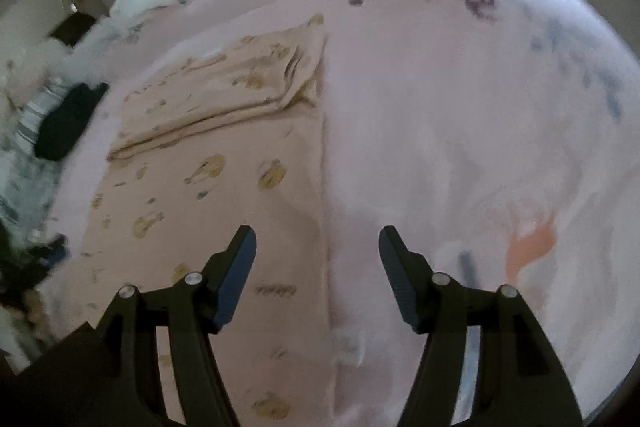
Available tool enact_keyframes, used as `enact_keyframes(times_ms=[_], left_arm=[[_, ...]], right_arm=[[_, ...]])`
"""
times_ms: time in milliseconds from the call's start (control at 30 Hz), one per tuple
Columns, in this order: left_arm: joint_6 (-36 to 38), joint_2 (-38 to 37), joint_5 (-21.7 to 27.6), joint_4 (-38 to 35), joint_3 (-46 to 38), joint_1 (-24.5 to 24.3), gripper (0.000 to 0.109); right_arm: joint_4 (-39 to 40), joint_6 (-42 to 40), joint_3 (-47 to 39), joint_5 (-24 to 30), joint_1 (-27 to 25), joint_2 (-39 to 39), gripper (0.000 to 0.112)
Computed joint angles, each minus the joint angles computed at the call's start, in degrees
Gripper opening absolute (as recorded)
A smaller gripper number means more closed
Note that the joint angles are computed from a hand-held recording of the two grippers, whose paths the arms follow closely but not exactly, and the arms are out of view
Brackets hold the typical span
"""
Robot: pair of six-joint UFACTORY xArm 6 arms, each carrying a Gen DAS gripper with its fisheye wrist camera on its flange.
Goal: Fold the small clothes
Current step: 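Move the left gripper to the garment hem and grasp its edge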
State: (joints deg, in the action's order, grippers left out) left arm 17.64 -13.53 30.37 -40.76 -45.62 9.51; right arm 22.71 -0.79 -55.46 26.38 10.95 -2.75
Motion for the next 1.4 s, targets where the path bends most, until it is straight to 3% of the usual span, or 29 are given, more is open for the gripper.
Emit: enact_keyframes(times_ms=[133,333,500,600,767,833,900,933,1000,1033,1067,1267,1400], left_arm=[[9.3,0.2,13.6,-12.2,-1.6,3.2,0.054],[12.2,-0.1,22.6,-17.5,-0.5,4.6,0.055],[12.3,-1.5,25.7,-21.2,1.5,5.2,0.055],[12.4,-0.3,33.3,-22.0,0.6,7.3,0.055],[11.7,-1.7,33.8,-22.9,2.2,7.6,0.055],[11.7,-2.0,33.4,-21.2,1.9,7.1,0.044],[10.0,-2.5,30.1,-17.6,2.2,5.5,0.028],[9.2,-2.4,29.1,-17.0,2.2,5.0,0.025],[7.9,-2.4,28.0,-16.2,2.3,4.6,0.015],[7.4,-2.8,27.1,-15.1,2.6,4.3,0.01],[6.9,-3.1,26.2,-14.0,2.8,3.8,0.004],[7.5,-4.3,24.7,-14.2,2.7,4.0,0.002],[9.2,-3.8,25.6,-16.8,1.4,4.9,0.002]], right_arm=[[1.9,0.3,2.5,1.5,-0.4,-2.1,0.079],[24.5,-17.0,5.7,7.4,-1.6,-5.5,0.083],[31.5,-21.4,7.3,9.2,-0.8,-6.1,0.084],[33.4,-22.5,7.9,9.6,-0.1,-6.5,0.083],[36.5,-24.5,9.7,13.2,-1.9,-8.5,0.075],[37.2,-24.9,10.4,14.5,-2.5,-9.4,0.068],[34.7,-23.9,11.6,12.9,-1.8,-10.5,0.049],[32.8,-22.8,12.1,11.4,-1.2,-10.7,0.044],[30.2,-20.9,12.5,9.6,-0.8,-10.6,0.017],[29.0,-19.5,12.8,8.7,-0.9,-10.5,0.012],[29.3,-19.5,12.9,8.1,-0.9,-10.4,0.009],[30.2,-21.7,13.2,5.2,-0.2,-11.7,0.005],[36.0,-25.2,11.8,5.0,-0.3,-12.1,0.005]])
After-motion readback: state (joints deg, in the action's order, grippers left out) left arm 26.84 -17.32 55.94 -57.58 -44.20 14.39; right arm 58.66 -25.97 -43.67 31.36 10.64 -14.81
